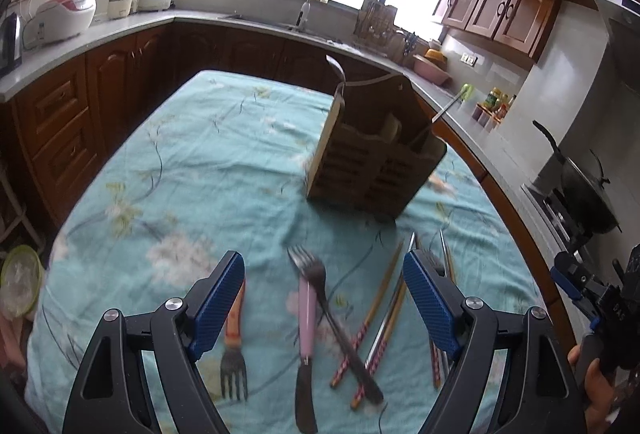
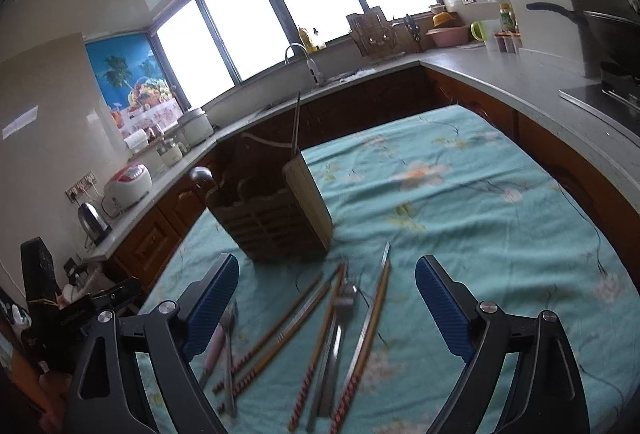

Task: Organize utensils
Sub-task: 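Grasp the pink-handled fork with the left tool while the right tool grasps a wooden chopstick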

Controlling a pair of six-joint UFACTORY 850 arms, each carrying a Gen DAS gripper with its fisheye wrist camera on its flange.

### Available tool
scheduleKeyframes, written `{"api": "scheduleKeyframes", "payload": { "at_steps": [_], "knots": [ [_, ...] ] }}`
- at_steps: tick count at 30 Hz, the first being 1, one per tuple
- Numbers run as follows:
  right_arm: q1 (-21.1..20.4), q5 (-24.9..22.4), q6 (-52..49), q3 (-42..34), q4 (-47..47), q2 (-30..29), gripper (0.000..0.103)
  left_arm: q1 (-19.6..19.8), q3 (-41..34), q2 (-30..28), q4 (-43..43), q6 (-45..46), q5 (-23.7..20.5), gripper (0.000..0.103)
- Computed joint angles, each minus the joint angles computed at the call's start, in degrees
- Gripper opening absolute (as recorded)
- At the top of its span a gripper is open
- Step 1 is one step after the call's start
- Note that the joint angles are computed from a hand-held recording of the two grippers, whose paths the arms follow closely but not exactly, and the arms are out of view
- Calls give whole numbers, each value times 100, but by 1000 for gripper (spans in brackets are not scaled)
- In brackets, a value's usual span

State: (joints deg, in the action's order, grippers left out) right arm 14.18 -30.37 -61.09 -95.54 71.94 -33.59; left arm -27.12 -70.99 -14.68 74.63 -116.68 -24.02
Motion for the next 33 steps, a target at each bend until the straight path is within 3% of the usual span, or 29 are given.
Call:
{"api": "scheduleKeyframes", "payload": {
  "at_steps": [16, 28, 31, 33],
  "knots": [
    [-19, 44, -84, 704, -101, 303, 92, -124, -68, -86, -654, 430, -173, 82],
    [21, 163, 200, 524, -509, 113, 91, 76, -722, -640, -1778, 1724, -174, 80],
    [46, 244, 317, 367, -683, -5, 85, 217, -981, -866, -2257, 2258, -108, 76],
    [67, 256, 535, 202, -925, -132, 74, 322, -1129, -996, -2642, 2656, -3, 73]
  ]
}}
